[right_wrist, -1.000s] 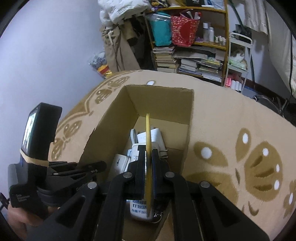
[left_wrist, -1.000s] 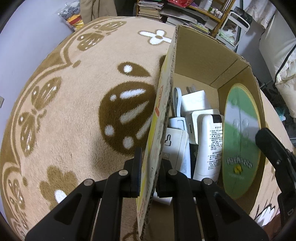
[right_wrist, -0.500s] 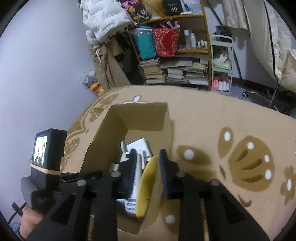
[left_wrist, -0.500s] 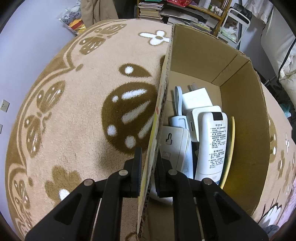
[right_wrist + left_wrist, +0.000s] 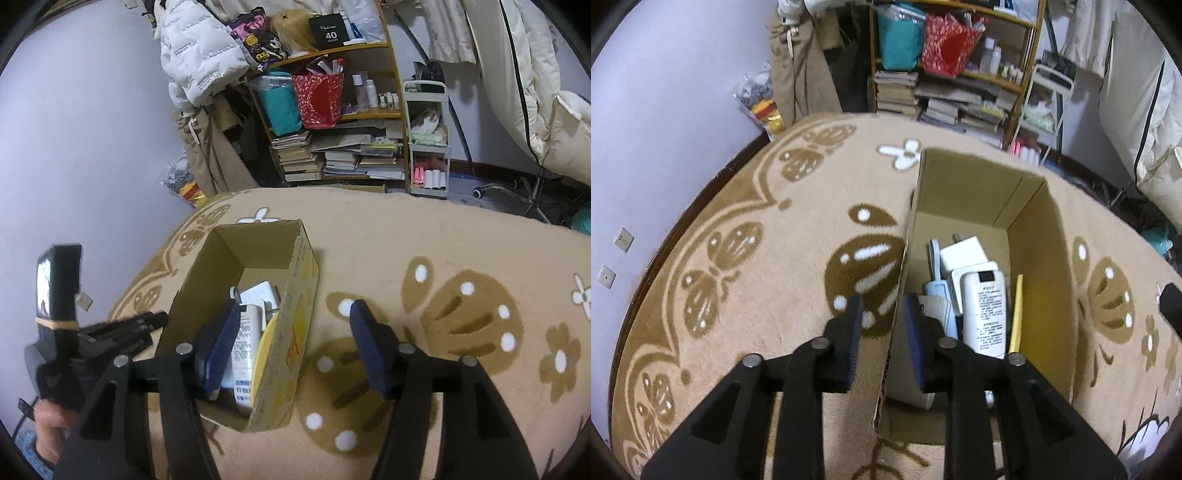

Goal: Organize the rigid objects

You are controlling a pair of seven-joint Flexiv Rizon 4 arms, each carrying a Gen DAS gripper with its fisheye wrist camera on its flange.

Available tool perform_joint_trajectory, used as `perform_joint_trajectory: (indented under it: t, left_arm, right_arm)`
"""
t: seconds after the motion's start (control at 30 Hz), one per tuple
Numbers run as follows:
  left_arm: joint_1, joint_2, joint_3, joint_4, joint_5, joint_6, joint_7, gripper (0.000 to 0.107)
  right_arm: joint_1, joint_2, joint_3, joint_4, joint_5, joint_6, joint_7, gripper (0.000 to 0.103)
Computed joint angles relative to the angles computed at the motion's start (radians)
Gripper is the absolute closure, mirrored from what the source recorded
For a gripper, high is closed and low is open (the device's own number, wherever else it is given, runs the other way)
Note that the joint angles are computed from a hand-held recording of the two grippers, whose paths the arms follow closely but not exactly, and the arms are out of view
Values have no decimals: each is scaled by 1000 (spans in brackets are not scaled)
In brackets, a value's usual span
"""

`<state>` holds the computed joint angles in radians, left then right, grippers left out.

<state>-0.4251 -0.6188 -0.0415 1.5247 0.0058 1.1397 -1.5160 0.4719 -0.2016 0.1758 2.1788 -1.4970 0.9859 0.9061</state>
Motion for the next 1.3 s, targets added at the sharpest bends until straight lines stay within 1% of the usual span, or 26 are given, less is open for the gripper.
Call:
perform_joint_trajectory:
  t: [0.07, 0.1, 0.13, 0.17, 0.2, 0.27, 0.3, 0.33, 0.37, 0.4, 0.43, 0.5, 0.53, 0.6, 0.63, 0.7, 0.73, 0.77, 0.83, 0.9, 0.97, 1.03, 1.07, 1.17, 1.23, 1.3]
  left_arm:
    - [7, 18, -8, 29, 0, 45, 5, 71]
    - [11, 28, -13, 46, -2, 71, 11, 67]
    - [15, 38, -19, 65, -4, 100, 17, 55]
    - [16, 47, -22, 80, -4, 128, 21, 50]
    - [12, 58, -17, 96, 3, 162, 25, 50]
    - [5, 81, -7, 122, 19, 223, 33, 49]
    - [11, 92, -16, 136, 13, 245, 42, 49]
    - [19, 106, -30, 155, 1, 265, 52, 46]
    - [37, 119, -54, 174, -17, 287, 71, 41]
    - [51, 135, -75, 199, -32, 317, 89, 38]
    - [45, 147, -71, 213, -34, 336, 94, 35]
    - [-5, 170, -12, 227, -9, 361, 73, 33]
    - [-12, 181, -5, 238, -5, 371, 72, 32]
    - [1, 209, -25, 278, -16, 397, 84, 26]
    - [0, 223, -26, 297, -19, 413, 82, 21]
    - [-8, 242, -17, 324, -15, 446, 81, 18]
    - [-23, 254, 1, 336, -5, 461, 76, 15]
    - [-48, 262, 33, 343, 9, 476, 64, 9]
    - [-89, 278, 84, 365, 32, 534, 35, 4]
    - [-70, 299, 60, 398, 26, 578, 46, 4]
    - [-22, 322, -1, 431, 4, 590, 73, 4]
    - [9, 338, -43, 460, -16, 602, 93, 4]
    - [12, 344, -49, 471, -23, 606, 100, 4]
    - [-18, 351, -23, 498, -36, 635, 107, 4]
    - [27, 355, -81, 521, -46, 645, 120, 4]
    - [113, 360, -184, 547, -52, 637, 141, 4]
  right_arm:
    - [12, 8, 11, 2, 36, -29, -43, 34]
    - [18, 17, 16, 7, 51, -45, -58, 29]
    - [25, 23, 22, 9, 63, -63, -70, 26]
    - [33, 32, 27, 13, 73, -84, -76, 20]
    - [43, 42, 34, 17, 82, -114, -76, 16]
    - [49, 59, 40, 26, 76, -134, -57, 15]
    - [49, 68, 42, 33, 71, -133, -45, 14]
    - [47, 77, 45, 39, 66, -127, -37, 13]
    - [47, 84, 48, 43, 68, -127, -36, 11]
    - [51, 92, 56, 48, 81, -141, -42, 7]
    - [55, 98, 62, 50, 90, -156, -46, 5]
    - [69, 111, 76, 55, 109, -202, -49, 1]
    - [74, 120, 82, 60, 109, -218, -45, 0]
    - [82, 133, 92, 67, 112, -238, -40, 0]
    - [84, 141, 96, 72, 114, -245, -39, 0]
    - [90, 150, 104, 76, 122, -255, -44, 0]
    - [95, 155, 111, 76, 128, -271, -47, 0]
    - [102, 158, 117, 76, 133, -288, -49, 0]
    - [117, 164, 129, 78, 134, -322, -49, 0]
    - [137, 166, 143, 77, 137, -375, -47, 0]
    - [158, 165, 156, 75, 143, -425, -51, 0]
    - [173, 163, 161, 73, 152, -453, -50, 0]
    - [178, 165, 163, 75, 156, -464, -41, 0]
    - [186, 173, 165, 85, 152, -474, -9, 0]
    - [194, 176, 170, 92, 142, -492, 13, 0]
    - [211, 174, 182, 95, 136, -550, 42, 0]
